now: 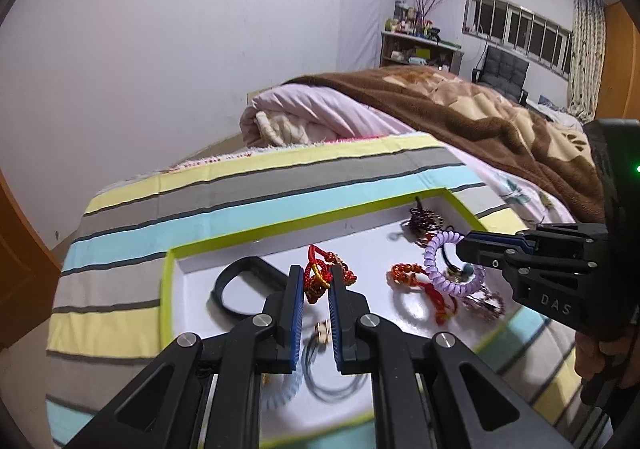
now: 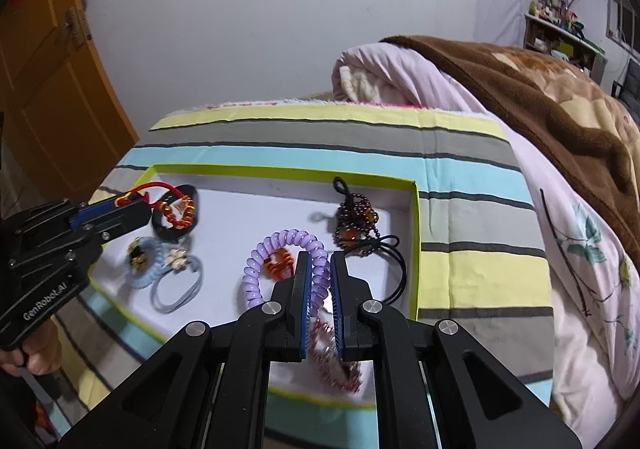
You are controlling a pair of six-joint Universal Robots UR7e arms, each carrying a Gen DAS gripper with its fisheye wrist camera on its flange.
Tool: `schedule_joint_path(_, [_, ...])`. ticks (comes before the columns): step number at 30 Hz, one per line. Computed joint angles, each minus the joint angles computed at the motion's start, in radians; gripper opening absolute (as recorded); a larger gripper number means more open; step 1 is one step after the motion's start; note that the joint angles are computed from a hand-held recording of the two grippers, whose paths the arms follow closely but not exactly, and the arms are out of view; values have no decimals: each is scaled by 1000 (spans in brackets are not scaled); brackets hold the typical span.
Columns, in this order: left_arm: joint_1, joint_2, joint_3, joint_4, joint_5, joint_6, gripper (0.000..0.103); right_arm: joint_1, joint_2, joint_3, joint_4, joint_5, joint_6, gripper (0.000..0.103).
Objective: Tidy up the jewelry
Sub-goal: 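Carry the red charm and lavender coil tie into the box and open both tools, then lift both open tools up out of the box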
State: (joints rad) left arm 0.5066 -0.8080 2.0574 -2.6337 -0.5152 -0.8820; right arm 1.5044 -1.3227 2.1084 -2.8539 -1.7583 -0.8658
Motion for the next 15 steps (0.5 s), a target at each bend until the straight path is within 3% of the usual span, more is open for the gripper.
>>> schedule_joint_path(12, [84, 62, -48, -56, -54, 76, 12, -5, 60, -35, -4, -52, 9, 10])
schedule_joint_path(15, [85, 63, -46, -59, -54, 80, 12, -4, 58, -31, -7, -53, 3, 16])
